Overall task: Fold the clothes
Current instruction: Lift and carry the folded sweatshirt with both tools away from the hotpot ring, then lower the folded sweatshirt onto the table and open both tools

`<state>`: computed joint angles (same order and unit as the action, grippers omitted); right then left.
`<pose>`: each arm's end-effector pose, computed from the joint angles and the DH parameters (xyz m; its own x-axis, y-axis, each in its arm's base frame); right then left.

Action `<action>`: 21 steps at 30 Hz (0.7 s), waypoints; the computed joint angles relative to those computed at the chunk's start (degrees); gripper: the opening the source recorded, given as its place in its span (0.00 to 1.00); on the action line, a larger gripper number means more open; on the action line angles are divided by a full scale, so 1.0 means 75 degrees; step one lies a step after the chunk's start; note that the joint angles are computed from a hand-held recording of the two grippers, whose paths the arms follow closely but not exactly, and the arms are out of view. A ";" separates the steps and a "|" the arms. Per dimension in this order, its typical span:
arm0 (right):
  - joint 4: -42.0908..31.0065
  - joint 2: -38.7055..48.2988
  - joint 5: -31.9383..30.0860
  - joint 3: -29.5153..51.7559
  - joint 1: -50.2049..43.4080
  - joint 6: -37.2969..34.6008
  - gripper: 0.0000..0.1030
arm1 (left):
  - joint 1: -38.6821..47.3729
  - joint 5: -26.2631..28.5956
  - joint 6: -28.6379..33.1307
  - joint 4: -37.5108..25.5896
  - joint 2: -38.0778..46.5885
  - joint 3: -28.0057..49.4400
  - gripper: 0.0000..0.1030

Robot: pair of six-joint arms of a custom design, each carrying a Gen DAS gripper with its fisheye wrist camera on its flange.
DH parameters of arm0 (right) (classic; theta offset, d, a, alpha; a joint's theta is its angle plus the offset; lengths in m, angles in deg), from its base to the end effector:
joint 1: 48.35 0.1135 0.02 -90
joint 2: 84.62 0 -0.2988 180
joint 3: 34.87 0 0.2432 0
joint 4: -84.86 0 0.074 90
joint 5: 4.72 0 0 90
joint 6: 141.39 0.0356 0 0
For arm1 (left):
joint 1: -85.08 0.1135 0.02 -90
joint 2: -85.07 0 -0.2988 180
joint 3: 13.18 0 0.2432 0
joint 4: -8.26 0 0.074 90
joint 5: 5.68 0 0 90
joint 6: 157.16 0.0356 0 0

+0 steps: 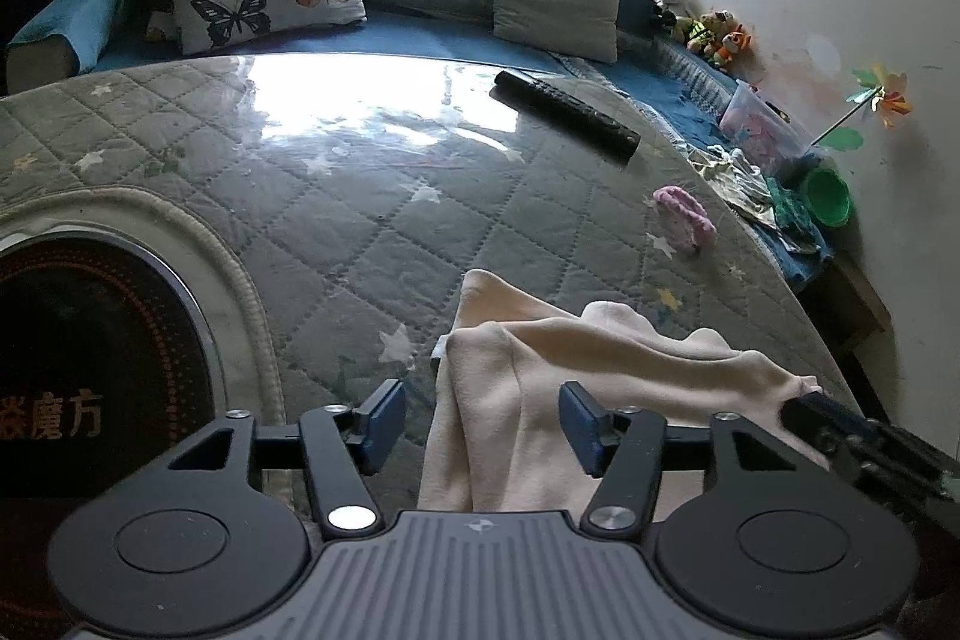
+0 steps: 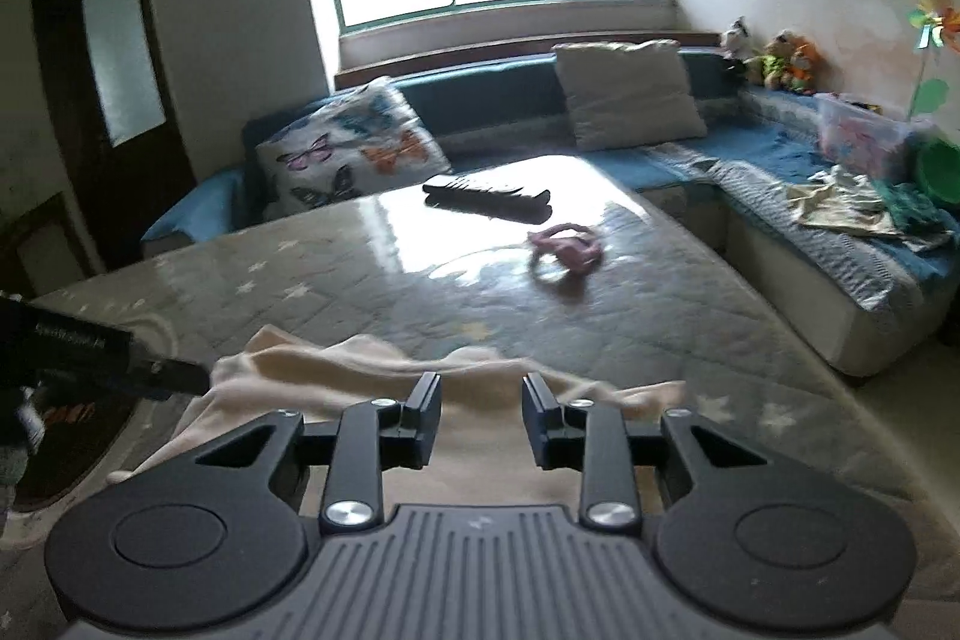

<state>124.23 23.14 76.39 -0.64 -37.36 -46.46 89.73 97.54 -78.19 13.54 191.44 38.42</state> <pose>0.2644 0.0570 0.1035 -0.5761 -0.0254 -0.8170 -0.2653 0.9512 0.1576 0.3147 0.0174 0.1189 -0.7570 -0.2484 -0.6043 -0.0771 0.9524 -0.2949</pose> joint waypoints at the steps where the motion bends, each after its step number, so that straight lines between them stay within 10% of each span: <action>1: -0.0074 0.0060 0.0019 0.0071 0.0088 -0.0009 0.28 | -0.0004 -0.0012 0.0029 0.0019 0.0007 -0.0012 0.63; 21: -0.0302 0.1265 0.1404 0.1231 0.1317 -0.0423 0.33 | 0.0053 -0.0125 0.0502 0.0689 0.0349 -0.0386 0.79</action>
